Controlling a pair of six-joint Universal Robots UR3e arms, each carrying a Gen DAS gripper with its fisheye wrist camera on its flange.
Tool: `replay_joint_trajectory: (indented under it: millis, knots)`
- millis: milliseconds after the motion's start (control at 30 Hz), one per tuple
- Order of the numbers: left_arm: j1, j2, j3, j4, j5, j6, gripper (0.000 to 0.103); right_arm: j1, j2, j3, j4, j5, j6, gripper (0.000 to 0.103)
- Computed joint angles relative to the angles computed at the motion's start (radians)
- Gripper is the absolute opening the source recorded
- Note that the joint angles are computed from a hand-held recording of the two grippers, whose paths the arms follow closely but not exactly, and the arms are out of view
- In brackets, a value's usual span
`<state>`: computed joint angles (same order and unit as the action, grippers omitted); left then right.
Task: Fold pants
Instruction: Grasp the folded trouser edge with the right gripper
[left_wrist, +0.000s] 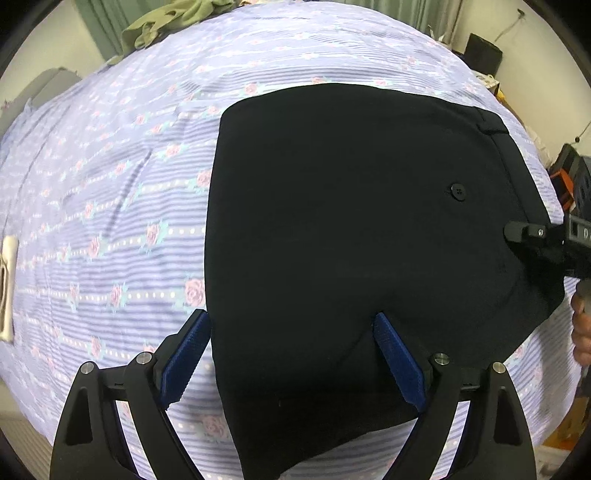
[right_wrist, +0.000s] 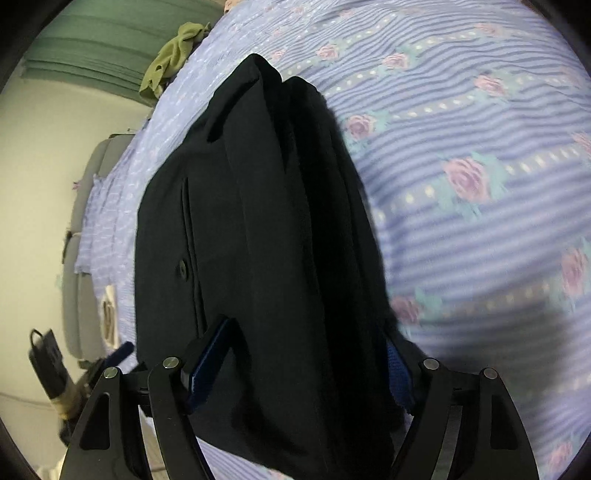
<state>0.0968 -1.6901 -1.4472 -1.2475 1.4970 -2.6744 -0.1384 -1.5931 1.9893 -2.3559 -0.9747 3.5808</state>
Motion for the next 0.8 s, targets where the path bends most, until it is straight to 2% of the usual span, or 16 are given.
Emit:
replay_joint_trajectory:
  millis: [133,233,400,467,500,633,667,733,800]
  knots:
    - [-0.004,-0.021,0.037,-0.022,-0.001,-0.015,0.09,0.002,-0.018,-0.029,0.037,0.056,0.003,0.077]
    - [0.015,-0.029,0.07,-0.064,-0.037,-0.02,0.09,0.013,-0.082,-0.04,0.001,0.11,0.001,0.077]
    - [0.015,-0.077,0.139,-0.099,-0.057,-0.037,0.09,0.033,0.044,-0.104,-0.111,0.078,0.076,0.076]
    - [0.008,-0.086,0.151,-0.092,-0.054,-0.03,0.09,0.021,0.096,-0.084,-0.12,0.055,0.137,0.068]
    - [0.002,-0.085,0.15,-0.079,-0.047,-0.018,0.09,0.012,0.112,-0.052,-0.147,0.057,0.154,0.059]
    - [-0.029,-0.096,0.15,-0.041,-0.052,0.008,0.09,-0.016,0.092,0.088,-0.354,0.115,0.242,0.056]
    - [-0.032,-0.108,0.162,-0.045,-0.053,0.003,0.09,-0.019,0.096,0.09,-0.361,0.125,0.261,0.054]
    - [-0.026,-0.139,0.201,-0.075,-0.066,-0.025,0.09,-0.017,0.099,0.057,-0.317,0.129,0.29,0.043]
    - [0.0,-0.172,0.259,-0.137,-0.1,-0.065,0.09,0.004,0.072,-0.001,-0.212,0.078,0.276,0.034]
